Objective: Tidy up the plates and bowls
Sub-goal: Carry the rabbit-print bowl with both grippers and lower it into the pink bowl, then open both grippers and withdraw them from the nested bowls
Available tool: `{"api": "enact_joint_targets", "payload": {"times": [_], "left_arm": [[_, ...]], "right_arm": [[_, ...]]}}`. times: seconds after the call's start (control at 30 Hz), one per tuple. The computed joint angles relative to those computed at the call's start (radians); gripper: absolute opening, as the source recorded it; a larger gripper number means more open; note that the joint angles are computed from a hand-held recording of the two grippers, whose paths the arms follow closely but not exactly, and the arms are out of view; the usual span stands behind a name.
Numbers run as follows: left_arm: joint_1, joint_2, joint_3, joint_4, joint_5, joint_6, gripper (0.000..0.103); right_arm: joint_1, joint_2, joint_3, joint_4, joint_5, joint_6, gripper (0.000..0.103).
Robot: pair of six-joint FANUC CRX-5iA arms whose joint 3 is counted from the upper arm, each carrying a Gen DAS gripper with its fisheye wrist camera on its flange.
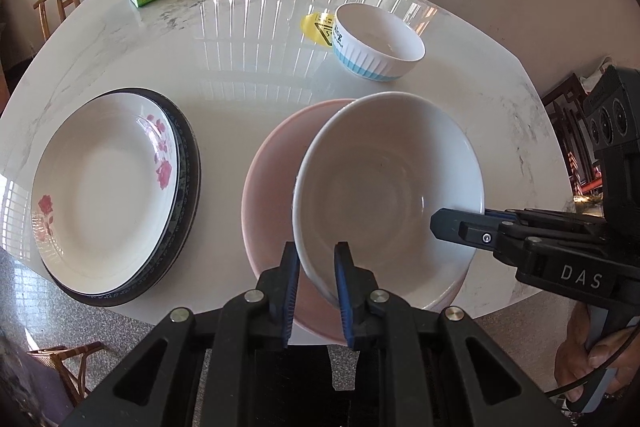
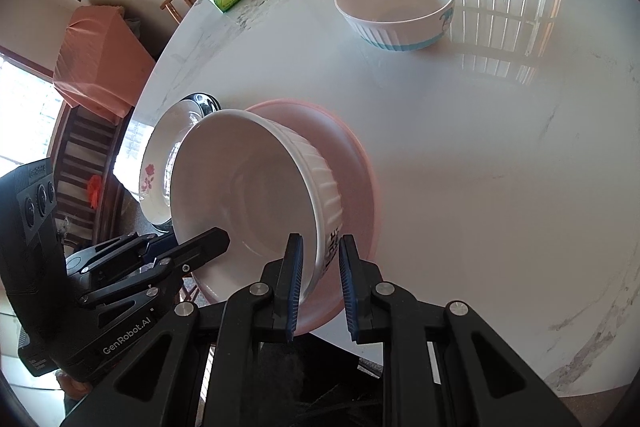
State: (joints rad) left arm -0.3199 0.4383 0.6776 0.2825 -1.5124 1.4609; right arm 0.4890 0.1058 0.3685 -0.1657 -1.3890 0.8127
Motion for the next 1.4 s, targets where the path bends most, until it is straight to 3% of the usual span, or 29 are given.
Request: {"api": "enact_joint_targets", "payload": {"times": [0.17,0.4,0.67,0.97,1.13,1.23,1.4], "left_arm": [[-0.003,-0.003,-0.006,-0.002,0.004,-0.004,0.019],[-0.004,-0.011,-0.007,-0.018,0.011,-0.006,0.029],[0.004,-0.014,-0.007,0.005,0.007,-0.027,0.029],[-0.024,-0.124,-0.087,-0.068,0.174,-0.097,0.029],[-0.079,-0.183,-0.126,-0.188,0.293,-0.119,0.029],[-0.104,-0.191,-0.13,-0.234,0.324,-0.121,0.029],[-0.138,-0.181,-0.116,-0.297,0.353,-0.118,0.03]], "right_arm": [[0.0,-0.002,-0.005,0.005,0.007,-0.003,0.018],[0.002,-0.01,-0.019,0.016,0.023,-0.01,0.018],[-0.009,-0.03,-0.043,-0.003,0.049,-0.008,0.02],[-0.028,-0.098,-0.094,-0.008,0.119,-0.003,0.02],[0.013,-0.142,-0.142,0.111,0.144,0.001,0.02],[0.039,-0.158,-0.177,0.212,0.152,-0.008,0.021],[0.024,-0.168,-0.215,0.266,0.154,-0.007,0.027]]}}
